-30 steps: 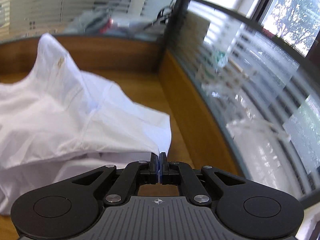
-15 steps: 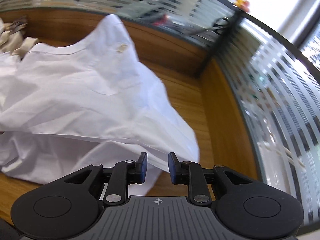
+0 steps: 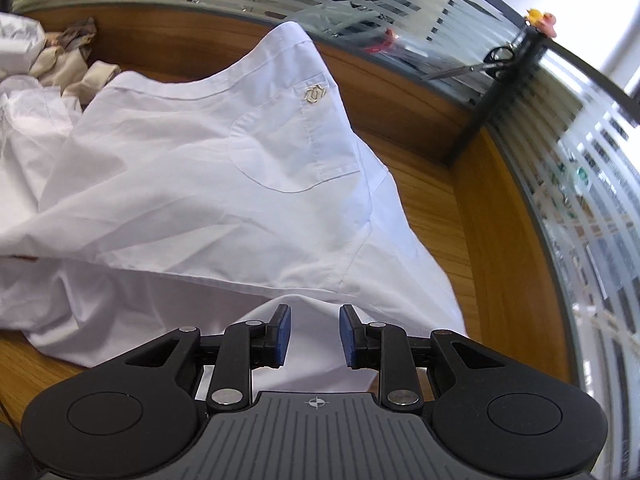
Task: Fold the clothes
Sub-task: 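Pinch the shirt edge with the left gripper while the right gripper opens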
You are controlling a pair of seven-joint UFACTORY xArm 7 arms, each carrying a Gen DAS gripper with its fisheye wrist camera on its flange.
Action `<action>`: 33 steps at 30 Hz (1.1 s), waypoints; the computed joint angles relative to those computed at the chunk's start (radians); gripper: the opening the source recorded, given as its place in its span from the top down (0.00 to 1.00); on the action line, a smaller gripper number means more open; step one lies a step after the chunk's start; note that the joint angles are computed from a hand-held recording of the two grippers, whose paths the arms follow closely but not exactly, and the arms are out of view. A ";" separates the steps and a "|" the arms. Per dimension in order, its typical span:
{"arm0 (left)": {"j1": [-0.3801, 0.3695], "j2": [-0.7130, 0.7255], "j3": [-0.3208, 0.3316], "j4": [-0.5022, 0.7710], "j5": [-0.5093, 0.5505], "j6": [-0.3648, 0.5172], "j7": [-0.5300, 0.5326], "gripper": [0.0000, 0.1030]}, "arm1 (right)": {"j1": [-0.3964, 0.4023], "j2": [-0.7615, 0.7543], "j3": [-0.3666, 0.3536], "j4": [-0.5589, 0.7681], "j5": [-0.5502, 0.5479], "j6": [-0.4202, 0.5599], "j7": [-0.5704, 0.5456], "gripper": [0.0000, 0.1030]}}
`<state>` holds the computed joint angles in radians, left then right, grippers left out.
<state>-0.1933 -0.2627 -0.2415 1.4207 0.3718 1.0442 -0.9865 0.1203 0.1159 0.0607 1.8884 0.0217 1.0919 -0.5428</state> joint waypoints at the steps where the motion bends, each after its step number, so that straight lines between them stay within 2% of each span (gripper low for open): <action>1: 0.002 -0.012 0.000 0.001 0.010 -0.012 -0.004 1.00 | 0.000 0.000 -0.001 0.000 0.001 0.001 0.009 0.72; 7: 0.057 -0.047 -0.023 0.061 0.089 -0.068 -0.090 1.00 | 0.004 -0.013 0.001 -0.026 -0.012 -0.009 0.032 0.72; 9: 0.073 -0.022 -0.027 0.102 0.112 -0.050 -0.083 1.00 | 0.004 -0.010 0.001 -0.024 -0.008 -0.007 0.034 0.72; 13: 0.069 0.056 -0.011 0.168 0.118 0.068 -0.015 1.00 | 0.006 0.002 0.004 -0.013 -0.004 -0.001 0.026 0.72; 19: 0.002 0.164 0.015 0.228 0.167 0.230 0.104 1.00 | 0.008 0.009 0.008 0.005 0.012 0.000 -0.010 0.72; 21: -0.017 0.170 0.032 0.216 0.169 0.234 0.120 1.00 | 0.005 0.015 0.009 0.023 0.033 0.012 -0.028 0.72; 28: -0.040 0.192 0.067 0.191 0.153 0.238 0.172 0.99 | -0.032 0.040 0.042 0.121 0.297 0.157 -0.252 0.71; 33: -0.051 0.220 0.082 0.211 0.147 0.243 0.198 0.99 | -0.014 0.064 0.074 0.164 0.392 0.248 -0.416 0.71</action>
